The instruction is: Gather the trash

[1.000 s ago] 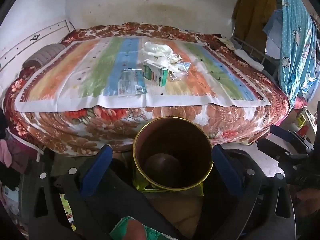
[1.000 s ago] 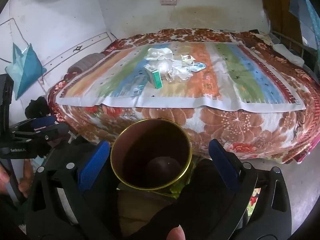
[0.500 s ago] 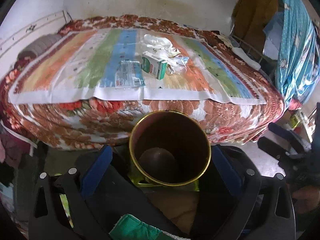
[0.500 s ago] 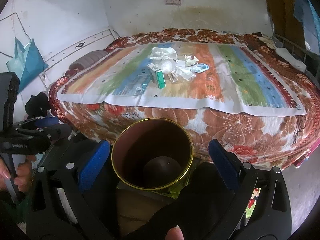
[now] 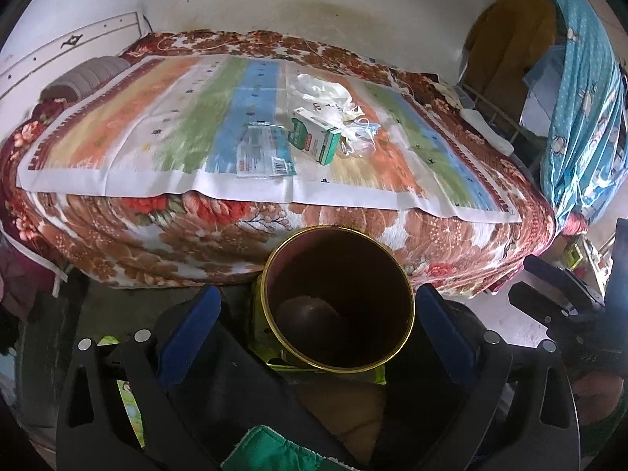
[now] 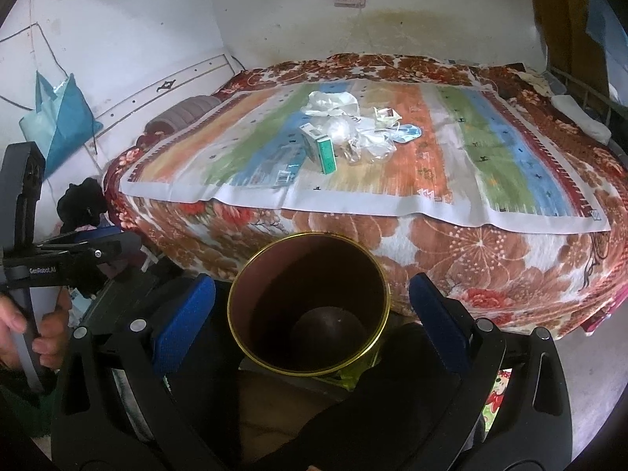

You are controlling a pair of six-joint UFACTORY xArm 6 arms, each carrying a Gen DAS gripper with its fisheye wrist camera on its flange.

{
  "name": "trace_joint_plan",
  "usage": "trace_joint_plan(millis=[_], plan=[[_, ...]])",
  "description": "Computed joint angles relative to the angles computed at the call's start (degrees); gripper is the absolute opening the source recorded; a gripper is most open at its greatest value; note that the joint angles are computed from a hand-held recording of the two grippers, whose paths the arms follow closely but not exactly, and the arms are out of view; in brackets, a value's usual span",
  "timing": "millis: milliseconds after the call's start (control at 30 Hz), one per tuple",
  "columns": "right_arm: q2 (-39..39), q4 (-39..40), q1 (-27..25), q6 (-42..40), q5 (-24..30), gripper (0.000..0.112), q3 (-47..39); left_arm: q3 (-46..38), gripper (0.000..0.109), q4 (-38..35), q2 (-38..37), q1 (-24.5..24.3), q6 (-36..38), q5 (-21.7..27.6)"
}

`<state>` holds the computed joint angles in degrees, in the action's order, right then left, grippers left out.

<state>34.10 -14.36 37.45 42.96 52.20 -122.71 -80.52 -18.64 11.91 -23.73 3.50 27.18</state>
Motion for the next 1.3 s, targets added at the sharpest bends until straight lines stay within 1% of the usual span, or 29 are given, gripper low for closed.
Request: trace_joint_plan(millis=[33,267,400,467,600,733,1133,1300], plan=[[0.4,-0.2,0.0,-0.1,0.8,0.094,-0.8,0.0,0.097,-0.2,0.0,0.0,0.2,-0.2],[0.6,-0.6,-0.1,0.3,1.2,0.094,-1.5,-0.2,0.097,-1.3,0.1,0.3,0.8,0.4],[0.3,-0.4,-0.3,0.6,0.2,0.094,-0.7,-0.4,0.097,-2.2,0.2,0.3,1.1,0.4],[0.0,-0.6,-0.3,0.6,0.0,0.094,-0.2,-0.1,0.097,-3.8,0.1,0.3,2.3,-0.1],[-0.3,0.8,-0.3,-0.6,-1.0,0.094,0.4,0.3,0.097,-2.8,0.1,-0.1,1.5,-0.9],[-0.4,1.0,-0.4,-0.5,-1.5,0.094,0.5,0.2,0.097,-3.2,0.1,-0.1,1.5,-0.6],[1.3,1.3,-0.7,-0.9,-1.5,0.094,-2.4,0.0,0.097,-3.9,0.4,0.3,1.7,0.1],[2.6,1.2,-1.0,-1.1,-0.8,0.094,-4.8,-0.4,0.097,-3.9,0.8,0.5,1.7,0.3]])
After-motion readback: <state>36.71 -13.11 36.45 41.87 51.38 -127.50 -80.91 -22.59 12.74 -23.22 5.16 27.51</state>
